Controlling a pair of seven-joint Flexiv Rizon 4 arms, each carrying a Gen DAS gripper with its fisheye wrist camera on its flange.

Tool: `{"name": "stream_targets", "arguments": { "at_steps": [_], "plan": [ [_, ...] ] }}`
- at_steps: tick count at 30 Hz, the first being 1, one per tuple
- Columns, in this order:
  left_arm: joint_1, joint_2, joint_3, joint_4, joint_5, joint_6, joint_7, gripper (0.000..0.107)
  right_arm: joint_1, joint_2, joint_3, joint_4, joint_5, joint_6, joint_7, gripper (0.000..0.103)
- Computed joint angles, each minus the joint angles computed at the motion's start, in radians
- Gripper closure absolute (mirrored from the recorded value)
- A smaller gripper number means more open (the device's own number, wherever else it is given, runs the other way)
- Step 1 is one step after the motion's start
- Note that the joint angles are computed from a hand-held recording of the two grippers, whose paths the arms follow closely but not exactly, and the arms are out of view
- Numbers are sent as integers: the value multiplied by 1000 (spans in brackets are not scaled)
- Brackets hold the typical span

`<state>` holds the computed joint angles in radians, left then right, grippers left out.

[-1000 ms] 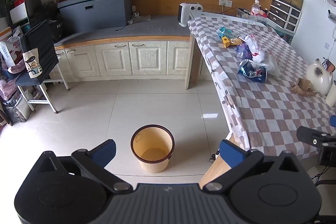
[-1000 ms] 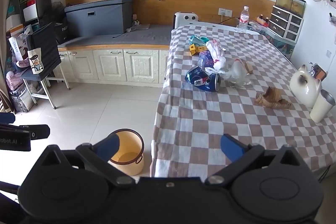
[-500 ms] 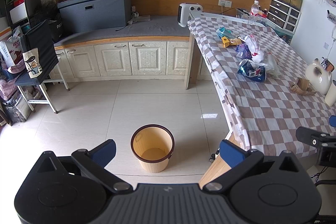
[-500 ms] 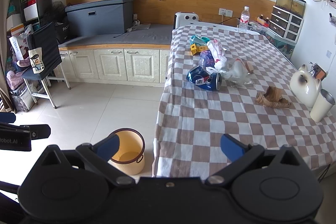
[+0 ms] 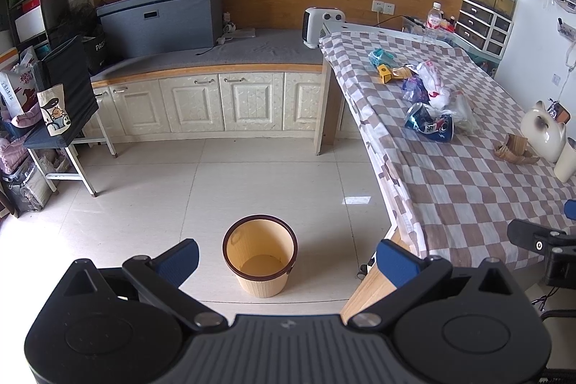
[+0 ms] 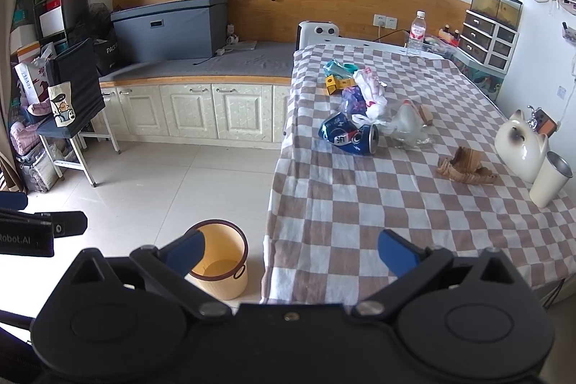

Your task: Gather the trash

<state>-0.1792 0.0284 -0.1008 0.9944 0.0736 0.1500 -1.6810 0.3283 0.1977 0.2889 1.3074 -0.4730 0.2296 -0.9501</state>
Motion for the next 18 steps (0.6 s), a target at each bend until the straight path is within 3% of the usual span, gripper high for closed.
{"name": "stream_targets", "arguments": {
  "at_steps": [18],
  "plan": [
    [7, 7, 10, -7, -8, -11, 8, 4, 2, 2, 6, -3, -2, -5, 2, 0]
  ]
}}
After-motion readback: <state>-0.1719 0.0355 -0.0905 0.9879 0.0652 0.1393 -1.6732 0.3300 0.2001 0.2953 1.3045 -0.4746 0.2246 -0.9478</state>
